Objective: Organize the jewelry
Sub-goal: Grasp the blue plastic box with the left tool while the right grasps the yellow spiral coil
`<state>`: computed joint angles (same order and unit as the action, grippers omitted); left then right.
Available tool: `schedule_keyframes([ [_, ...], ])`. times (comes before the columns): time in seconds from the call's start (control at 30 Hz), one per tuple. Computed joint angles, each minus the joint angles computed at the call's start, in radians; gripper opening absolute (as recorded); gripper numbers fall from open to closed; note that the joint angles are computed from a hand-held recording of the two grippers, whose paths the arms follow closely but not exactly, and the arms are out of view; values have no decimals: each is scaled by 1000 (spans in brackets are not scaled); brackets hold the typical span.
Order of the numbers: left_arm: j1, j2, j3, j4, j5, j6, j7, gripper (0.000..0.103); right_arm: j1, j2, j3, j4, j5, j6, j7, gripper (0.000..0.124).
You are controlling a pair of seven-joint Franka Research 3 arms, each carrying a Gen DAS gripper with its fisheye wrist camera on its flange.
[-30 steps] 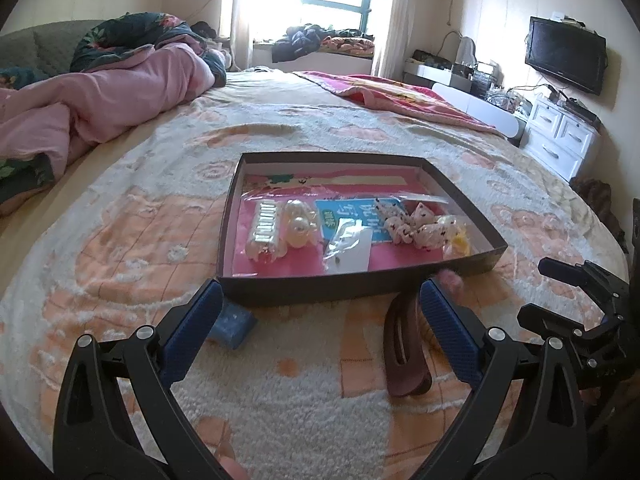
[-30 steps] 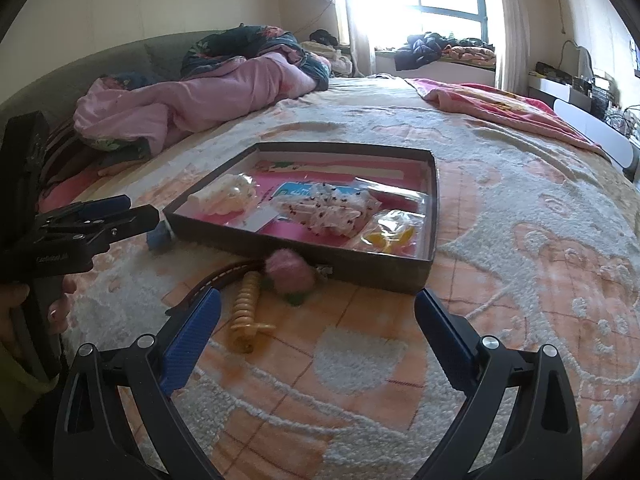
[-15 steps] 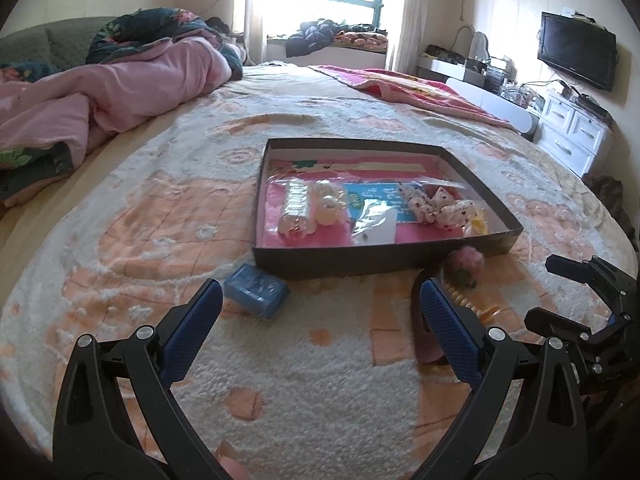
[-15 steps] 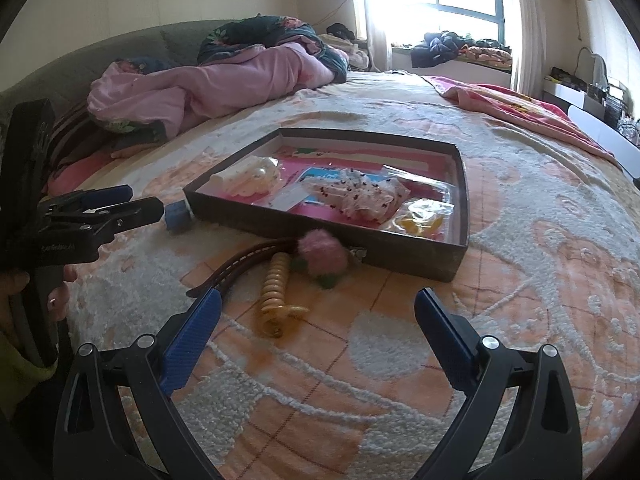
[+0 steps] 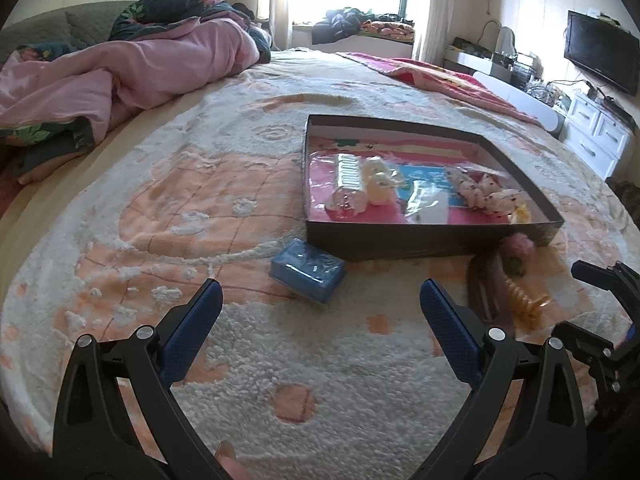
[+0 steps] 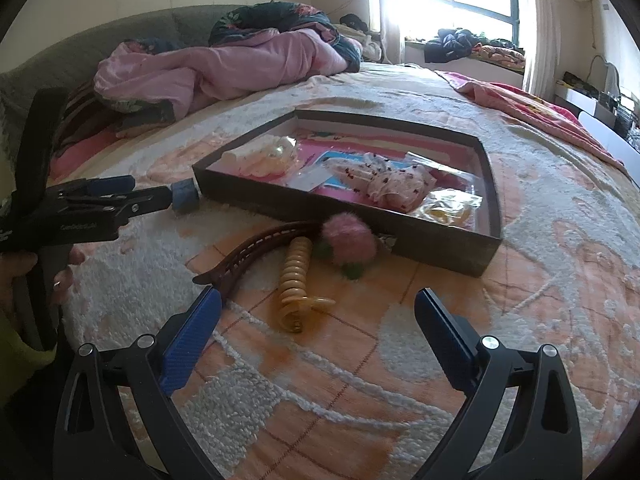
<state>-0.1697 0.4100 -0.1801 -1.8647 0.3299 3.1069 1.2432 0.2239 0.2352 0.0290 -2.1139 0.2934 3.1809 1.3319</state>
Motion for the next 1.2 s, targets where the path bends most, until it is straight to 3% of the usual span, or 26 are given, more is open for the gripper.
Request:
schedule_keyframes([
  [0.1,-28,13,36,19,19,-6,-21,91,20,16,-18,15,-15,-5,6,94],
  [0.27,-16,40,23,54,16,-36,-16,91,67,46,-69,47,-59,-39,41,85],
  [0.57,-34,82,41,115,32,-79,-33,91,64,88,-63,94,-89,-78,61,63],
  [0.7,-7,100,8,134,9,-104,-7,91,19,90,-11,101,-67,-86,22,52],
  [0.83,4,107,-7,144,-11,-122,13,91,18,95,-5,108,-61,-92,2,45],
  [0.93,18,121,-28,161,-33,-139,39,91,-26,96,47,114,-22,-101,-48,33],
  [1.07,68,137,-94,176,-98,-149,110,90,-1,93,27,106,-23,-88,-56,33],
  [1.2,74,140,-108,179,-130,-151,154,78,-34,89,66,100,20,-82,-93,32],
])
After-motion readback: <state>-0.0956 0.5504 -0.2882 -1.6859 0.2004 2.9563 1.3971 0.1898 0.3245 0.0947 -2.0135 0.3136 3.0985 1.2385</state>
